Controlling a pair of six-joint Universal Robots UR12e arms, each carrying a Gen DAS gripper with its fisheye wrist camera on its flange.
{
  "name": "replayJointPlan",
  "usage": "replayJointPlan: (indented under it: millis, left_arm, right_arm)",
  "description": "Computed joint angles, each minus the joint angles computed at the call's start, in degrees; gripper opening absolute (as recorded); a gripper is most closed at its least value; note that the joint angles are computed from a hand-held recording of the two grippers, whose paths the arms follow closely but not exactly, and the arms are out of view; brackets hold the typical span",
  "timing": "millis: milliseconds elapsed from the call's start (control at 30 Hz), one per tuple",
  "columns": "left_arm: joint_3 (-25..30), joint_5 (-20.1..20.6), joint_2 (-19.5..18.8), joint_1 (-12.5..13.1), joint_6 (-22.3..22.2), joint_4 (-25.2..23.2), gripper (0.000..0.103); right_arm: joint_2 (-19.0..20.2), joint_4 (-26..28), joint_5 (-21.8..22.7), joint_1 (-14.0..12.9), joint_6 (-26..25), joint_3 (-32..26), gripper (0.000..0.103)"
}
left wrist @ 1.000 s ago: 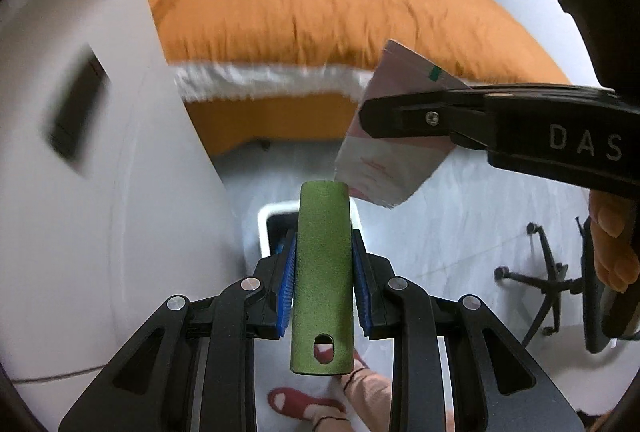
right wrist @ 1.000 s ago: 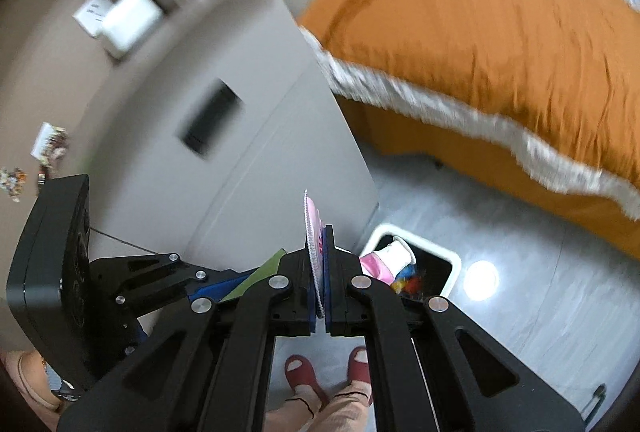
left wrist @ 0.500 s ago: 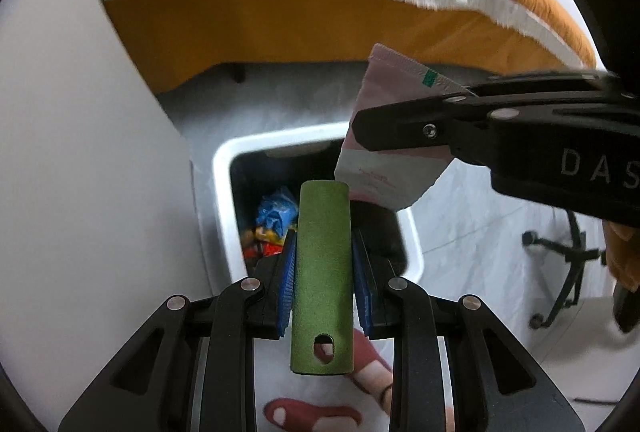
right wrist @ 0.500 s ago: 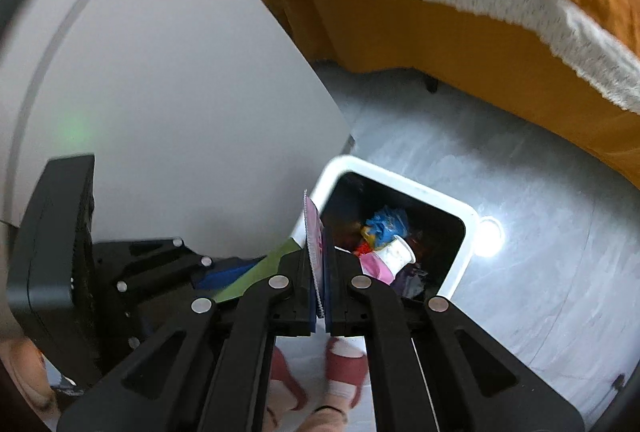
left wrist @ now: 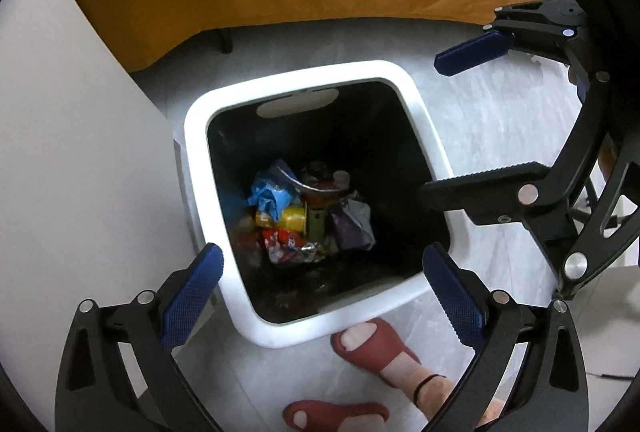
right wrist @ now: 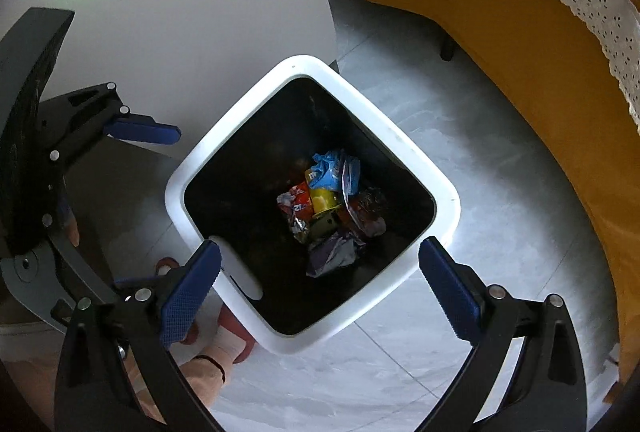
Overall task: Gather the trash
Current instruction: 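Move both open tools back over the desk toward the red box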
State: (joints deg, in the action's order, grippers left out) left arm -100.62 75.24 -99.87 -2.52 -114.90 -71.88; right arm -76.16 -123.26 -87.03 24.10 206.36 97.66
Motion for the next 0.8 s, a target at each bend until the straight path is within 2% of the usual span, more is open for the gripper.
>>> replayJointPlan:
  millis: [267,433,567,667,800]
  left_arm:
    - [1.7,-1.0,1.1,0.0,-1.7,-2.3,0.098]
    - [3.6,-2.1,2.6,0.2,-3.2,-4.7,0.098]
    - [5.8,-3.8,4.2,0.6,-4.4,-7.1,0.098]
    - [7.9,-5.4,5.3,1.2,-5.0,-9.1,0.098]
    - [11.2,-7.9,6.8,2.1,-3.6,-11.9,0.098]
  right_arm:
    - [-0.9,0.6,0.4,0.3,0.0,-1.2,0.099]
    - [-2.2,2.0,1.8,0.0,2.1,-2.6,0.099]
    - [-3.8,3.7,0.0,0.4,3.8,-4.8,0.099]
    - [-5.4,3.8,0.0,0.5,7.5,-6.1,0.099]
    - [-6.8,5.6,-2.7,1.6,9.6,-9.5,0.099]
